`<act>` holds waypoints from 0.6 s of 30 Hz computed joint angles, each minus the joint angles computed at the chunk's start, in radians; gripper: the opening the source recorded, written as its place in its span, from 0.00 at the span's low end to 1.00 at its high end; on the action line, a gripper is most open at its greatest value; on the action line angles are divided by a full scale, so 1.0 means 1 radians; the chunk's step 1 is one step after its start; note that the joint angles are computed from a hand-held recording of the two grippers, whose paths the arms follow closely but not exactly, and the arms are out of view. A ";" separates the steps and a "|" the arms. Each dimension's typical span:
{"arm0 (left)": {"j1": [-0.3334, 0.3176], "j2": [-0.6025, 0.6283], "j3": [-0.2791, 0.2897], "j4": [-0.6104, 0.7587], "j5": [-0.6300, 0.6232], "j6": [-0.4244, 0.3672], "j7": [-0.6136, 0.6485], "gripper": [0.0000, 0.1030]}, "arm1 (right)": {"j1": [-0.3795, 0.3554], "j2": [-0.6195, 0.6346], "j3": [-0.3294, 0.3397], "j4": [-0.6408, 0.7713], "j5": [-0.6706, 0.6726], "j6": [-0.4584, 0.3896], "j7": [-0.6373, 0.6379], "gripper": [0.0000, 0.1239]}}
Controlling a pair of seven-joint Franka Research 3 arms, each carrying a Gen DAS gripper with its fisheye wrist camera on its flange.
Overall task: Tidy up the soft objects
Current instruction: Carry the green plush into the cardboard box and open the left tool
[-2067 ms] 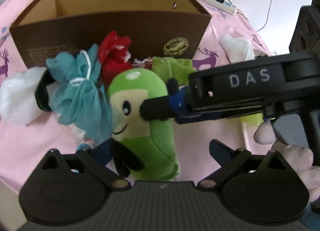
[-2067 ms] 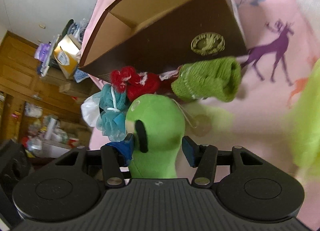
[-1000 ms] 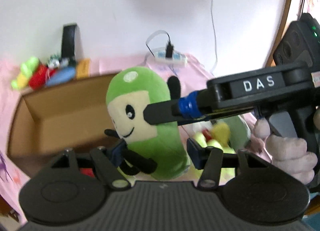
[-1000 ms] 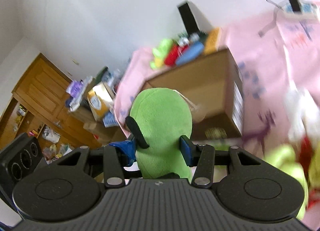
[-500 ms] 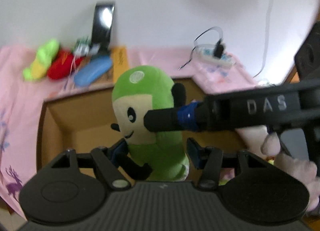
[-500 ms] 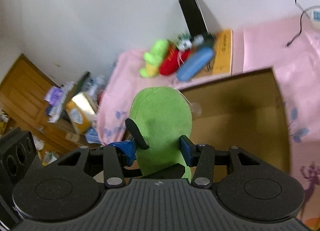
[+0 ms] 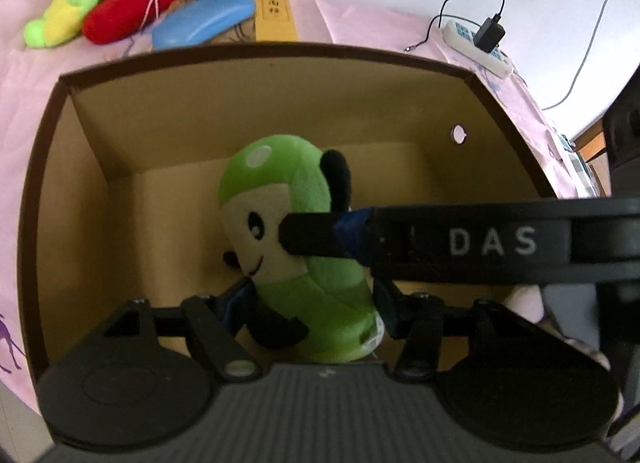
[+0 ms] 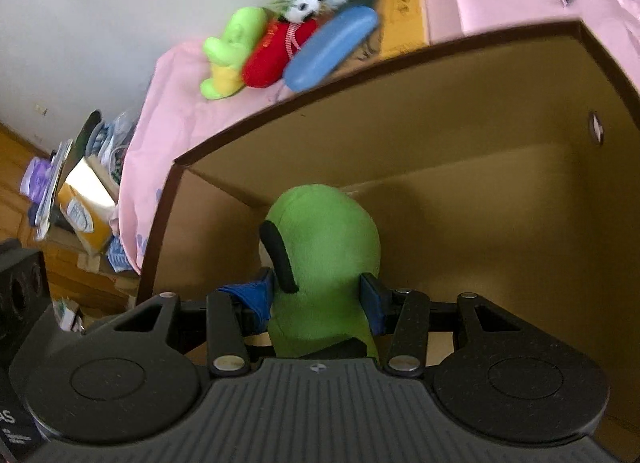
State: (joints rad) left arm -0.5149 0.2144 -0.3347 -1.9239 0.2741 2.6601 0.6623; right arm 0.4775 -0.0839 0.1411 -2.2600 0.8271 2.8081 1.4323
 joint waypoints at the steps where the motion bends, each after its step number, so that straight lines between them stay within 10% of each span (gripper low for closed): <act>1: -0.006 -0.008 0.006 -0.008 0.022 0.008 -0.010 0.62 | -0.006 0.003 0.004 -0.001 -0.045 -0.003 0.042 0.26; 14: -0.018 -0.064 0.018 -0.063 0.180 -0.033 -0.070 0.72 | -0.011 -0.090 -0.027 -0.096 -0.026 0.041 0.011 0.26; 18: -0.020 -0.049 0.029 -0.059 0.245 -0.035 -0.108 0.91 | -0.038 -0.139 -0.030 -0.148 -0.080 0.045 0.076 0.26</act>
